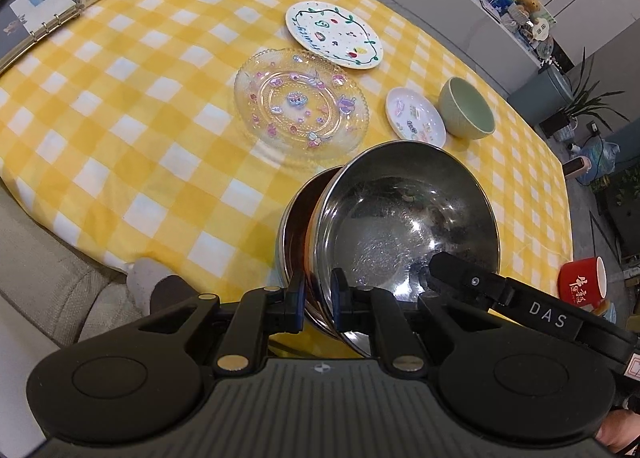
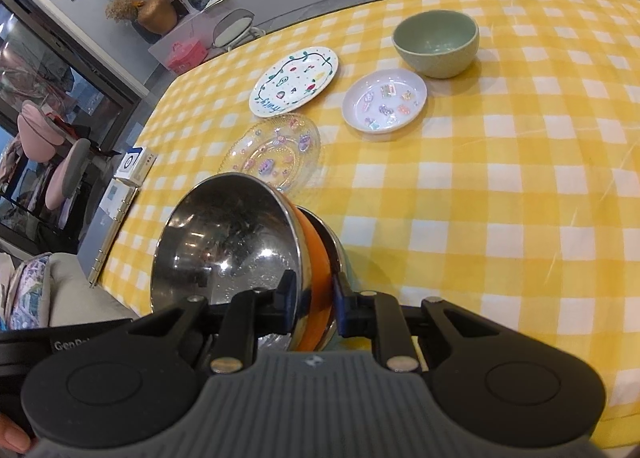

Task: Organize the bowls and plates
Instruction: 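Lower the blue steel bowl into the orange steel bowl, then open both grippers and lift away from the nested steel bowls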

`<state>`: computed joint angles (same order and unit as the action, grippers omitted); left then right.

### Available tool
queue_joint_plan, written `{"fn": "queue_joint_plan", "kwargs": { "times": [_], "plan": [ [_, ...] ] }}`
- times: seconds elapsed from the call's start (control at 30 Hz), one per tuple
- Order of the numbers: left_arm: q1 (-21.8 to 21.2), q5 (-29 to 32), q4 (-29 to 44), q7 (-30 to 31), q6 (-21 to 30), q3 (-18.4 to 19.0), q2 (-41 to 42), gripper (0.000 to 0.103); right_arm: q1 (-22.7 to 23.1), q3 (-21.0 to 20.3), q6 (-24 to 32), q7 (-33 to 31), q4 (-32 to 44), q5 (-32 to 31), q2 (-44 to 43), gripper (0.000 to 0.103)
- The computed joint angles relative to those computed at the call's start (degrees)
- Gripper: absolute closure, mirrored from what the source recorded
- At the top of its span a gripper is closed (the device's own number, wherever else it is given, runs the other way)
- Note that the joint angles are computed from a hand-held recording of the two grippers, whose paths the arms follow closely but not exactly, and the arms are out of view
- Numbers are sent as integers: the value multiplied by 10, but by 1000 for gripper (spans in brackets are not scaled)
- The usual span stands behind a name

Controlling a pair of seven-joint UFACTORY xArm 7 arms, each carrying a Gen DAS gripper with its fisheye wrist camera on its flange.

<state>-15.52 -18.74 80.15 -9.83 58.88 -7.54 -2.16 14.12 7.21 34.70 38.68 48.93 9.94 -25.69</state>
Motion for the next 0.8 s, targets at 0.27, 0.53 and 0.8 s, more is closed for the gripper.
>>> {"fn": "queue_joint_plan", "kwargs": {
  "times": [0.27,0.53,0.8],
  "plan": [
    [-4,23,10,-12,-1,-4,7,89,-7,6,0,5,1,-16,3,83],
    [-4,42,8,-20,-9,-3,6,86,-3,1,-6,-1,-2,-15,6,83],
    [0,27,-4,-2,-38,1,-7,86,-9,3,-29,2,-13,-20,-3,83]
  ]
}}
